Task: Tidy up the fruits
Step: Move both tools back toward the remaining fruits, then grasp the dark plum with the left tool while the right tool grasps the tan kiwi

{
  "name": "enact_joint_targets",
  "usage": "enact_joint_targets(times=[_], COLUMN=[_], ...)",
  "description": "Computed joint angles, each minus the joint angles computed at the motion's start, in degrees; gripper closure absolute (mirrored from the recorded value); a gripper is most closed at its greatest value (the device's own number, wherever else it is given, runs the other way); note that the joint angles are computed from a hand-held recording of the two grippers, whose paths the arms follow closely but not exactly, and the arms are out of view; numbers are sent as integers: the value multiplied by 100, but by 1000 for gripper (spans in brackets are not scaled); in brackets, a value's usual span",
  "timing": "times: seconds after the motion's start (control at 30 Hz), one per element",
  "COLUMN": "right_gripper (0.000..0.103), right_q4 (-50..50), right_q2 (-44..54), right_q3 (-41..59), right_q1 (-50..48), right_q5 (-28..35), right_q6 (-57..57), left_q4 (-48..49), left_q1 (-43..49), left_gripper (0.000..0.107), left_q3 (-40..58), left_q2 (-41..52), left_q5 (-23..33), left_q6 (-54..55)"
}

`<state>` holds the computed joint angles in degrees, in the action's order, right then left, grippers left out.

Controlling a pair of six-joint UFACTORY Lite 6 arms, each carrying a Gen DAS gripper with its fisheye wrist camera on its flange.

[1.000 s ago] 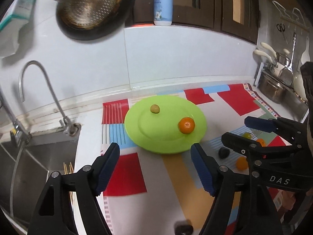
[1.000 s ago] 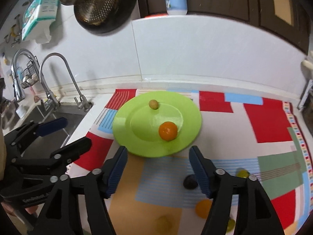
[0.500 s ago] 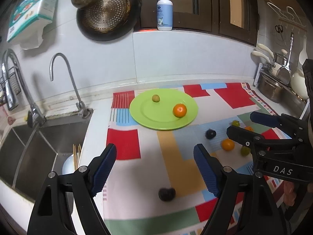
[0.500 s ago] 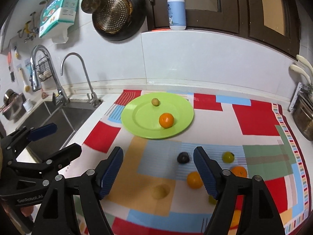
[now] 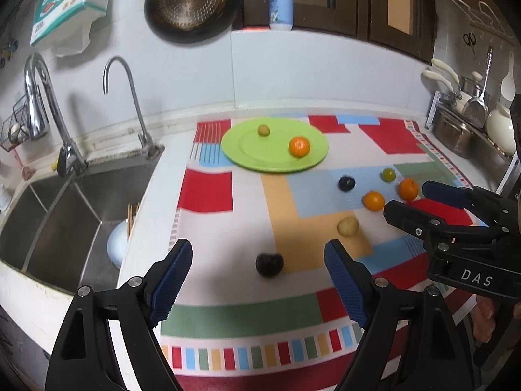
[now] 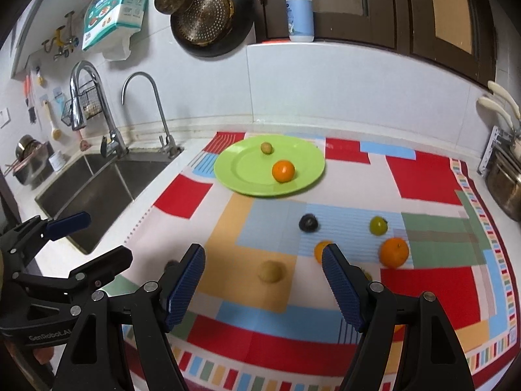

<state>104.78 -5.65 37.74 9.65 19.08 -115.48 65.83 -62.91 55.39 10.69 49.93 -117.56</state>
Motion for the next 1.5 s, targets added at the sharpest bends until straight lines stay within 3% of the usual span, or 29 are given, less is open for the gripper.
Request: enact_joint_targets(times=[0.33, 0.73, 1.2, 1.5], right_gripper=[28, 29, 51, 61], right_q4=[1155, 2231, 1745, 1167], right_q2=[454, 1554, 2639, 2998], right_q3=[-182, 370, 1400, 1745], right_q1=[78, 252, 434, 511], right_q5=[-142, -310, -529, -589], right_q6=[-1225, -2323, -1753, -1184], left_q4=[21, 354, 653, 886], left_q1=[195, 798, 1329, 1502], left_gripper=[24, 25, 45, 69], left_q3=[-147, -59, 134, 204], left_q2=[476, 1081, 1345, 1445], left_q5=[-478, -1202, -1859, -2282], left_q6=[-271, -307, -394, -502])
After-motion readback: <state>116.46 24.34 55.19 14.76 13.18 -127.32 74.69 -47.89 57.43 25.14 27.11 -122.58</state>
